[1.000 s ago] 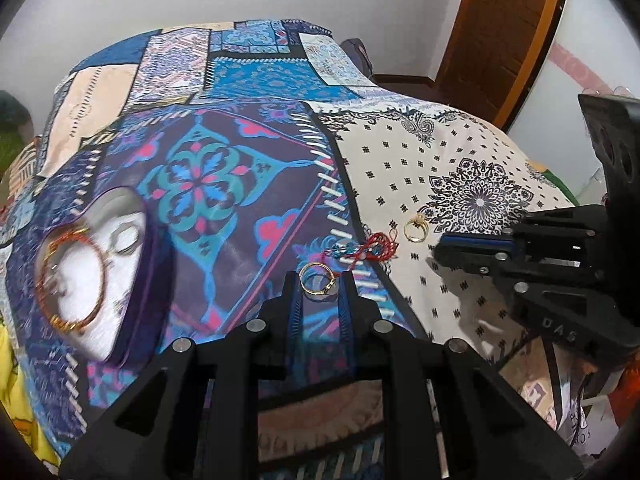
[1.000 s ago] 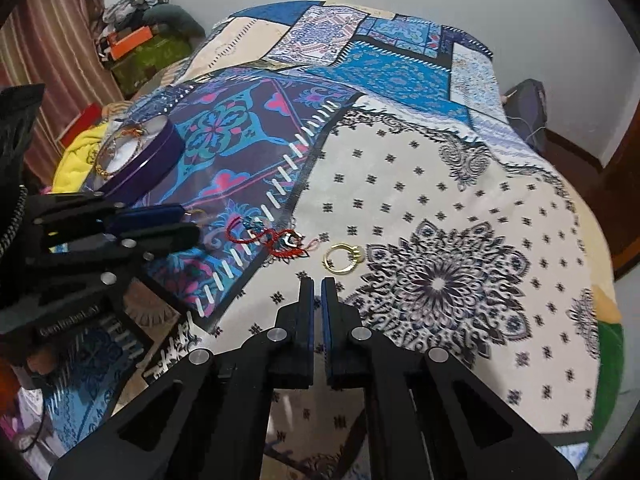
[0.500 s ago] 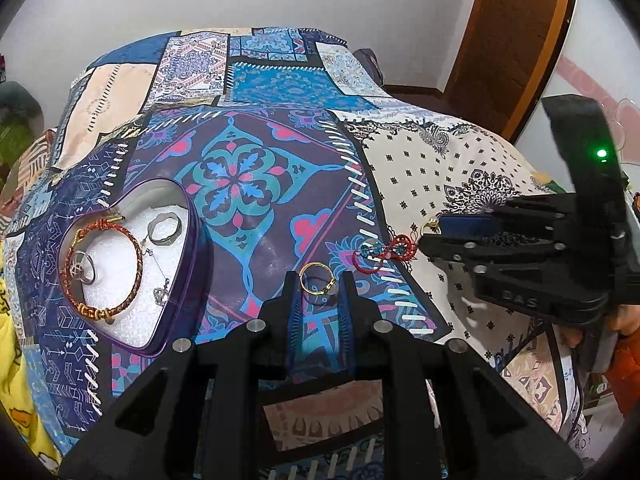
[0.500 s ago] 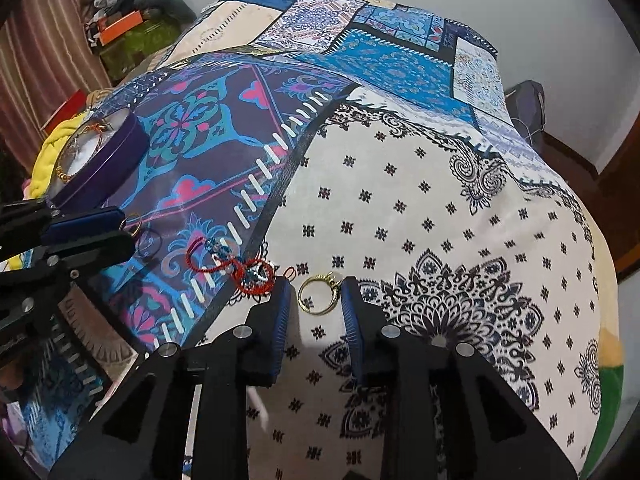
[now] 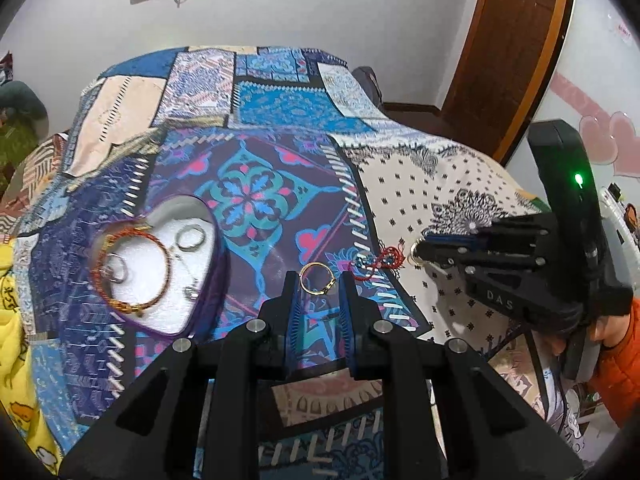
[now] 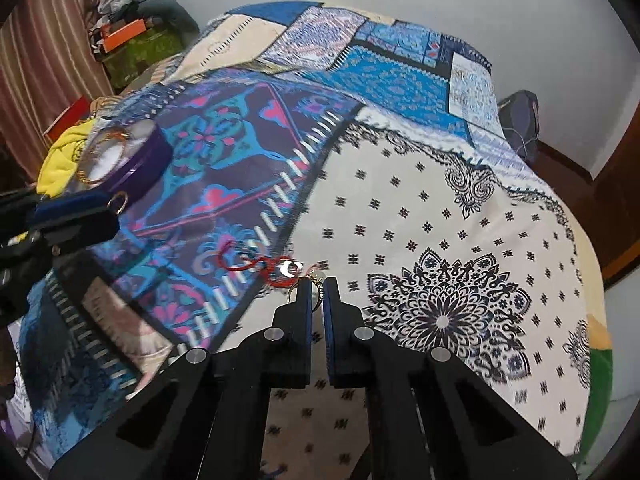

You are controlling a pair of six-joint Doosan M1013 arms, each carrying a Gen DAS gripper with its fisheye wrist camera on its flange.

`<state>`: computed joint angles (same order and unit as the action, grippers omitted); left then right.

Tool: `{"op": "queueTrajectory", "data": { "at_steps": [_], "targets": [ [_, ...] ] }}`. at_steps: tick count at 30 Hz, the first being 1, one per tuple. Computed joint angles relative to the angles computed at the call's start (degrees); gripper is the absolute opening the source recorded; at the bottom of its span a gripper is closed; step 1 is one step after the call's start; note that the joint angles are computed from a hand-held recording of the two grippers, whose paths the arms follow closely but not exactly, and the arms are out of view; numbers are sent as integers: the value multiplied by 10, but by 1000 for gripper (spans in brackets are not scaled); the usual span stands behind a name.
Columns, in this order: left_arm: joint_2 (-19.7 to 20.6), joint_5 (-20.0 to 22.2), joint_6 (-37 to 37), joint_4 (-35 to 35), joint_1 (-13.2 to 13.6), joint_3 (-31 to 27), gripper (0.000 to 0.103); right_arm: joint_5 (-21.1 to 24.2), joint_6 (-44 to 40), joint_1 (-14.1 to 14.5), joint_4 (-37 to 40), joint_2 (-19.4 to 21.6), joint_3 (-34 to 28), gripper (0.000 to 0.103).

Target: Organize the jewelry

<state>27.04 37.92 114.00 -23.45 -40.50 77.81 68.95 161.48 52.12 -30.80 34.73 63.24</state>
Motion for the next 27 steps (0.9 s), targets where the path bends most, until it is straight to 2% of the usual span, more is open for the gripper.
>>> {"op": "queueTrajectory", "data": {
  "at_steps": [8,15,27],
  "targets": [
    [-29,-31,7,-15,11,23,18,6,4,17,-43,7,-38,5],
    [-49,-56,3,-17,25,40,18,-8,-6,24,-81,26,-88,5],
    [-59,-85,-17,-9,57,47,18,-39,-76,17,-59,86,-189,5]
  ]
}}
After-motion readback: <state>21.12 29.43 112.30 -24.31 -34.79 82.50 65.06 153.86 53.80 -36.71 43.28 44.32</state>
